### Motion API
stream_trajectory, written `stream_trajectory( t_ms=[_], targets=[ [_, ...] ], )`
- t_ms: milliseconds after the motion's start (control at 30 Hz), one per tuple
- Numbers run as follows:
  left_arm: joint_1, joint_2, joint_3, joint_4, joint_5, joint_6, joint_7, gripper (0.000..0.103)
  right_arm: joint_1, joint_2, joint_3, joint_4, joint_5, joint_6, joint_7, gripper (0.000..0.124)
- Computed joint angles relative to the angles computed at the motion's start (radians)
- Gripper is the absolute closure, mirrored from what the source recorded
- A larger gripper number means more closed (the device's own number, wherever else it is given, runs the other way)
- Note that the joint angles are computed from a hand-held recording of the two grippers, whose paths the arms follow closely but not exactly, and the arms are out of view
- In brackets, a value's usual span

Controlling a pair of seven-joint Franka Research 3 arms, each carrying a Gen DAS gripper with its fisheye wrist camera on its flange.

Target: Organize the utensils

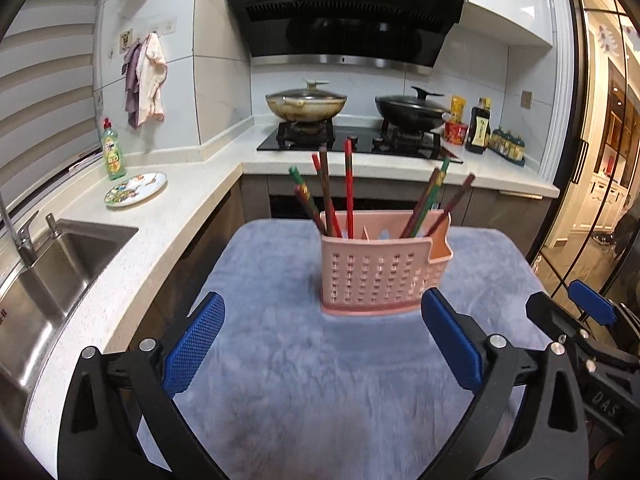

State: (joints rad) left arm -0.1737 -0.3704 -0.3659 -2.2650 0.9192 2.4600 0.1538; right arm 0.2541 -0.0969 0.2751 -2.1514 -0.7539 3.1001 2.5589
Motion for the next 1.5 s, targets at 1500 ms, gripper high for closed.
stream_trajectory(
  t_ms=[1500],
  targets=[
    [-0.084, 0.028, 0.002, -0.065, -0.096, -0.139, -0.038, 0.008, 0.071, -0.025, -0.001, -0.068, -0.177, -0.217, 0.190, 0.027]
  ],
)
